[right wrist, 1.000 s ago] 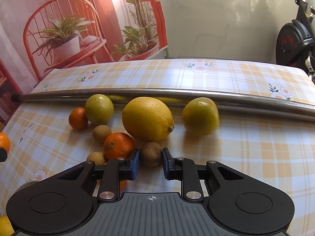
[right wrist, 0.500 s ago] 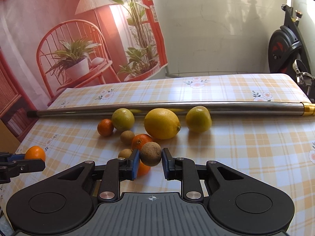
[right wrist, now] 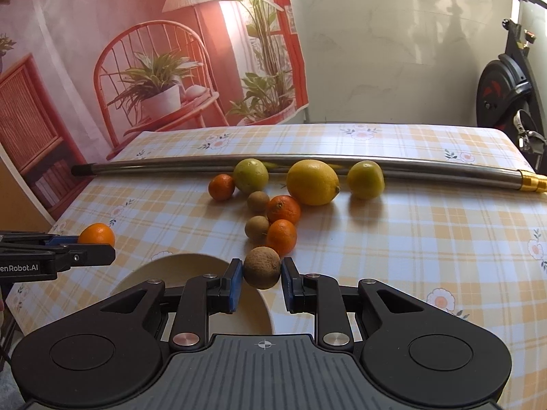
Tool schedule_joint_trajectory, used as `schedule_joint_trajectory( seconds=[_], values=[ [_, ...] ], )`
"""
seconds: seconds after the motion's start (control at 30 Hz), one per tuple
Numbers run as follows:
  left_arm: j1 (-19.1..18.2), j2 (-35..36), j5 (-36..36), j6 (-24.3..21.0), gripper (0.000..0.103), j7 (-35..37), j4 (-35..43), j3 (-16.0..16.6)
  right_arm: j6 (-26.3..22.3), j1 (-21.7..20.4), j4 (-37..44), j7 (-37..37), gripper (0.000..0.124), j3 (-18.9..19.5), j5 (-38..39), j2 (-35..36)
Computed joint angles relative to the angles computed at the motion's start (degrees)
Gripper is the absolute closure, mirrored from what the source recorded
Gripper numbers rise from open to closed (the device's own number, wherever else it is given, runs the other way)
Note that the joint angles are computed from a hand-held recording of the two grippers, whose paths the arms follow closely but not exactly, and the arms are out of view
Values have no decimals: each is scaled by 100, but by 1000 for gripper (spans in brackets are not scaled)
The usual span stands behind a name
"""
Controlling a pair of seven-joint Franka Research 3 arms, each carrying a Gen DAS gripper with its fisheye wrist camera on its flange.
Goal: Organize fruits
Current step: 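Carry the orange and kiwi over the white plate and open both tools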
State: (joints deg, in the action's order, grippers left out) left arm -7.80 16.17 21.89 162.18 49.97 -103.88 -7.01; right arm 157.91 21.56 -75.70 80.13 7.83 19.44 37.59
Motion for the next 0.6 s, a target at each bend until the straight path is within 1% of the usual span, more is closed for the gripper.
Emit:
schedule_joint_trajectory(
  seconds=[0.13, 0.17, 0.33, 0.5, 0.6],
  values=[
    [19, 10, -71, -65, 66, 101, -21, -44, -101, -5, -136, -10, 102, 16, 16, -81],
    [13, 14, -75, -67, 66, 101, -33, -43, -215, -7, -105, -12, 102, 18, 9, -74],
    [22, 81, -174, -131, 66, 195, -14, -81, -479, -27, -45, -110, 102, 70, 47, -57],
    [11, 137, -236, -230, 66, 263, 4, -93, -755, 64, 41, -45, 102, -14, -36, -2],
    [8, 158, -275, -282, 66, 304, 8, -103, -842, 88, 31, -32, 102, -19, -59, 0]
  ],
)
